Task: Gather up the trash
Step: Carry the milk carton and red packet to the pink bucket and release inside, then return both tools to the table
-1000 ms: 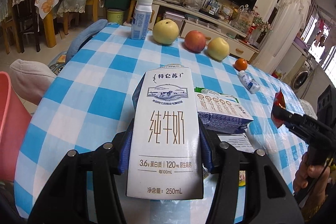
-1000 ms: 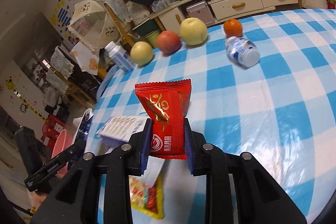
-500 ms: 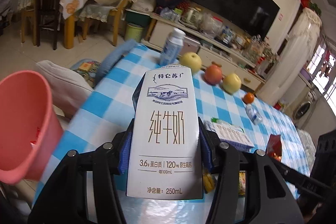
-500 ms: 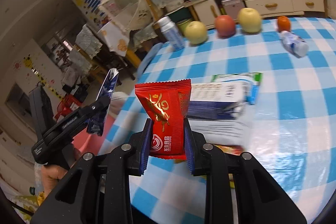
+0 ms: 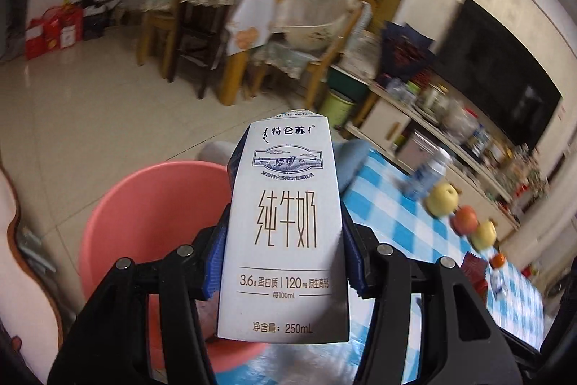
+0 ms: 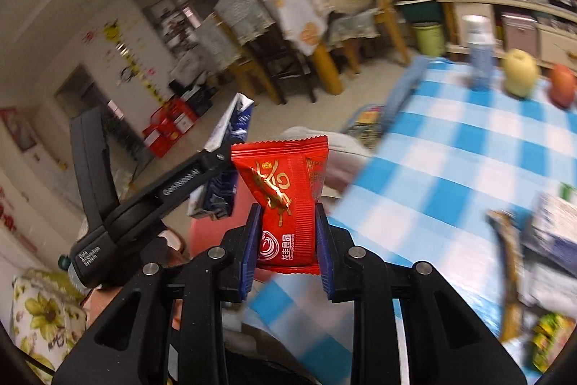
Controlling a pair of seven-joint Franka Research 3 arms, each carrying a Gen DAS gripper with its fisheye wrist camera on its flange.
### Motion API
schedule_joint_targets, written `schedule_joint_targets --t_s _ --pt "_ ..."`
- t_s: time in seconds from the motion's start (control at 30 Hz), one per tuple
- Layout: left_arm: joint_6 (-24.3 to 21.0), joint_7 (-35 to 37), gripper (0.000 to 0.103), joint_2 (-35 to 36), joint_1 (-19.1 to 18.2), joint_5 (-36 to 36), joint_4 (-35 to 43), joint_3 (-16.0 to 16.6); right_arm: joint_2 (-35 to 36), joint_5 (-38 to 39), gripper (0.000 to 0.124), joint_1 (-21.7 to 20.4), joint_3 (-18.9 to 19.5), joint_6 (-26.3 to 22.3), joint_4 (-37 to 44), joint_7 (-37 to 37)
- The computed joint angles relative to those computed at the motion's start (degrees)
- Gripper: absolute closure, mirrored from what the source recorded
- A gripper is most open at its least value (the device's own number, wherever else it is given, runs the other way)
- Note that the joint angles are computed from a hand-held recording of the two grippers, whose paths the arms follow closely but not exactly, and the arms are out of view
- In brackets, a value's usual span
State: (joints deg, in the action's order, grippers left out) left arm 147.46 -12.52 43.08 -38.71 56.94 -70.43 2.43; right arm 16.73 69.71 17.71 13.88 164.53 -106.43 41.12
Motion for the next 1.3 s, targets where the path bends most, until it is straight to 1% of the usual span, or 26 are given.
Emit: schedule_joint_targets --t_s 0.07,0.13,0.2,0.23,0.27,0.3,0.33,0.37,0.4,0.43,0.5,0.57,0.6,0.7,0.73,0.77,0.87,0.9,0.97,1.03,1.1,1.13,1.17,1.2,1.27,1.3 --pt "1.6 -3.2 0.048 -1.7 1.1 -0.3 -3.5 0.4 3.2 -3.5 0.094 1.4 -0.1 -0.7 4.0 2.6" --pt "2.7 -4.9 0.048 -2.9 2.5 -1.1 -6.0 0.0 6.7 -7.7 0.094 2.5 -0.1 -1.2 8.0 6.0" --pt "2.8 -5.9 0.048 -3.5 3.5 -1.8 -7.5 -0.2 9.9 -13.5 0.091 4.4 -0.8 -0.4 11.2 10.4" --pt "2.2 -6.4 0.047 -3.7 4.0 -2.6 -8.0 -0.4 11.4 -17.0 0.091 5.6 -1.8 -0.5 12.7 13.5" --pt "1.3 -6.9 0.041 -4.2 4.4 -3.3 -8.9 -0.6 12.3 -19.6 0.086 6.6 -2.6 0.4 13.3 16.1" --pt "0.2 -7.1 0.035 -4.3 4.6 -3.8 -9.3 -0.8 12.6 -20.9 0.075 6.9 -2.8 2.0 12.9 17.7" --pt "-1.9 -7.3 0.025 -4.2 4.5 -4.2 -8.9 -0.8 12.8 -21.6 0.069 6.9 -2.5 3.6 12.5 18.6" --pt "-3.6 -7.9 0.021 -4.4 4.0 -3.8 -8.9 -0.5 12.6 -21.2 0.058 6.0 -1.2 5.4 11.5 18.2" --pt "-5.0 -8.6 0.020 -4.5 3.5 -2.8 -8.9 -0.2 12.2 -21.0 0.051 5.3 -0.2 7.6 10.2 18.4" --pt "-5.7 -9.9 0.020 -4.9 2.9 -1.0 -9.4 0.3 11.9 -21.0 0.049 4.6 0.6 9.3 9.2 18.6" --pt "-6.2 -12.5 0.018 -5.2 2.2 2.6 -9.6 0.9 10.6 -19.4 0.041 1.4 4.1 12.8 6.3 17.3" --pt "-5.9 -15.3 0.015 -5.3 1.5 6.8 -9.7 1.3 9.7 -17.5 0.037 -2.5 8.5 15.8 3.9 15.2" --pt "-6.0 -15.5 0.015 -5.1 1.5 8.0 -9.3 0.9 9.0 -17.4 0.036 -3.3 9.2 17.2 2.6 15.4" --pt "-5.1 -14.8 0.014 -3.9 1.6 11.0 -7.2 0.3 6.8 -19.9 0.034 -2.4 7.5 19.6 -1.1 18.6" --pt "-4.5 -14.7 0.014 -3.4 1.6 11.9 -6.3 0.3 5.9 -20.1 0.034 -3.9 8.6 19.9 -2.5 18.5" --pt "-4.0 -14.4 0.014 -2.9 1.5 12.6 -5.6 0.3 5.4 -20.8 0.034 -4.2 8.6 20.3 -3.6 19.0" --pt "-3.6 -12.0 0.014 -1.3 0.9 13.7 -2.7 0.2 3.7 -24.1 0.034 -1.8 5.2 21.1 -6.8 22.1" --pt "-3.8 -10.3 0.014 -0.4 0.7 13.4 -1.3 0.0 3.2 -24.9 0.034 -1.7 4.8 21.6 -7.9 22.8" --pt "-3.9 -6.2 0.014 1.5 0.2 12.5 2.0 -0.1 2.1 -25.9 0.034 -3.7 6.6 22.7 -10.2 23.0" --pt "-4.3 -3.9 0.014 2.6 -0.9 12.2 4.0 0.6 1.3 -27.3 0.034 -3.5 5.9 23.5 -12.0 24.1" --pt "-5.9 -0.7 0.014 3.7 -1.6 10.6 6.3 0.7 0.4 -28.6 0.034 -3.7 5.7 23.9 -13.6 25.3" --pt "-7.4 1.3 0.014 4.5 -1.9 9.3 7.9 0.6 0.0 -29.1 0.034 -4.6 6.4 24.3 -14.5 25.7" --pt "-8.5 2.8 0.013 5.3 -2.3 8.2 9.3 0.6 -0.4 -29.6 0.034 -6.3 8.0 24.8 -15.3 26.0" --pt "-8.8 3.5 0.012 5.6 -2.6 7.5 9.7 0.8 -0.9 -30.1 0.034 -7.9 9.4 25.2 -16.2 26.4" --pt "-8.5 5.6 0.010 6.6 -2.5 5.3 11.2 0.6 -1.9 -31.2 0.033 -10.1 11.2 26.4 -18.1 27.6" --pt "-7.3 6.2 0.010 6.9 -2.2 4.4 11.5 0.5 -2.5 -31.8 0.030 -10.9 12.1 27.1 -19.1 28.4"
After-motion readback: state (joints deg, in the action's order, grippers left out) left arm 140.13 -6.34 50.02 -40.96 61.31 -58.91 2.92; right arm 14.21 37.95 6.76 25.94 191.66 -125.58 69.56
